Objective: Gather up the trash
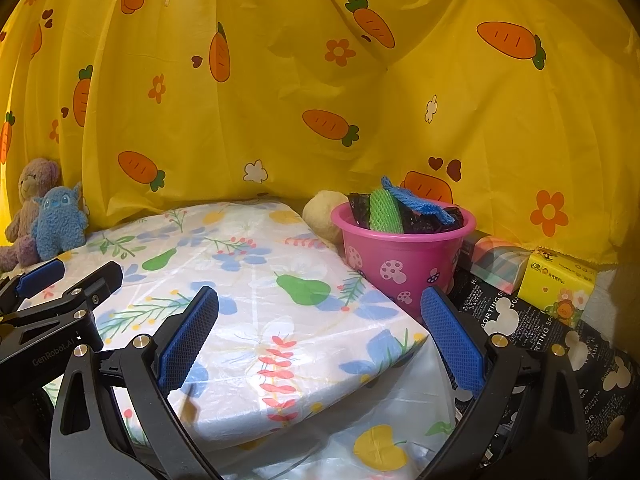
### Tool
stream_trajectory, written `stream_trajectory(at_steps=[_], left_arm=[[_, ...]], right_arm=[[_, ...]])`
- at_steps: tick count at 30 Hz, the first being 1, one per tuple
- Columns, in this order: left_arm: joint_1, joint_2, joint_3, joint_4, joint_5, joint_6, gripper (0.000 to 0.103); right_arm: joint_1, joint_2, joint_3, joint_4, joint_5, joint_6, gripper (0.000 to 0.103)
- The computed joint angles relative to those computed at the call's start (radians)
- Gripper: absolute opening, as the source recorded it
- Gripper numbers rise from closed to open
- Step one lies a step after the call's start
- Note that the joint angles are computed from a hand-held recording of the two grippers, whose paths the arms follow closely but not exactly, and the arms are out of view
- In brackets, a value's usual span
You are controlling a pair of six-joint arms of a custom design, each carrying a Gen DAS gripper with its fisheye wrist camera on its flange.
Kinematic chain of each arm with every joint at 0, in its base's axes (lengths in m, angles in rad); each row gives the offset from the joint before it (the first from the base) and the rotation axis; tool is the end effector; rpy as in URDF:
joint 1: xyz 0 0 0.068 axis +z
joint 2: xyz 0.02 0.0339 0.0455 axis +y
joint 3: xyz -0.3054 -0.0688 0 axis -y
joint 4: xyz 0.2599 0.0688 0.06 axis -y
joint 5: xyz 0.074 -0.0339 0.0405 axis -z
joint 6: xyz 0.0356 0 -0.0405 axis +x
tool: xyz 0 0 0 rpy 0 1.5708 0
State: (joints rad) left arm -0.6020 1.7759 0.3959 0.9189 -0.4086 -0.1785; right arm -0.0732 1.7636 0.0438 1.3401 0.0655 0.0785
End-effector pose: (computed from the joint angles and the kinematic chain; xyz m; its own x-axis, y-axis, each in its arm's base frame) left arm 0.2437 -0.1503 0.1212 -0.4011 0.0779 -0.9127 0.1577 0.9874 0.0150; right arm 0.2003 -0.0170 0.1067 -0.3580 0.1047 -0.9278 0.1622 0.9856 0.0486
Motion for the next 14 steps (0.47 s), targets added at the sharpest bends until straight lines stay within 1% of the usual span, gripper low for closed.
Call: stream_trajectory(at_steps=[4,9,12,14], left_arm=[[0.003,-0.007,-0.002,0.004,-0.007,0.0,0.09],[-0.002,-0.01,-0.005,0.015,-0.023,-0.001,0.097],[-0.002,-0.011,-0.005,0.013,-0.022,-0.003,0.097],[-0.001,-0.016,-0.001,-0.002,-0.017,-0.008,0.097]], right_arm=[[0.003,0.002,0.002,0.002,0.002,0.002,0.097],[-0.004,0.005,0.0,0.006,-0.004,-0.001,0.097],[-0.002,0.009,0.001,0.012,-0.001,0.002,0.097],[-0.018,0.011,-0.001,0.014,-0.02,-0.006,0.097]])
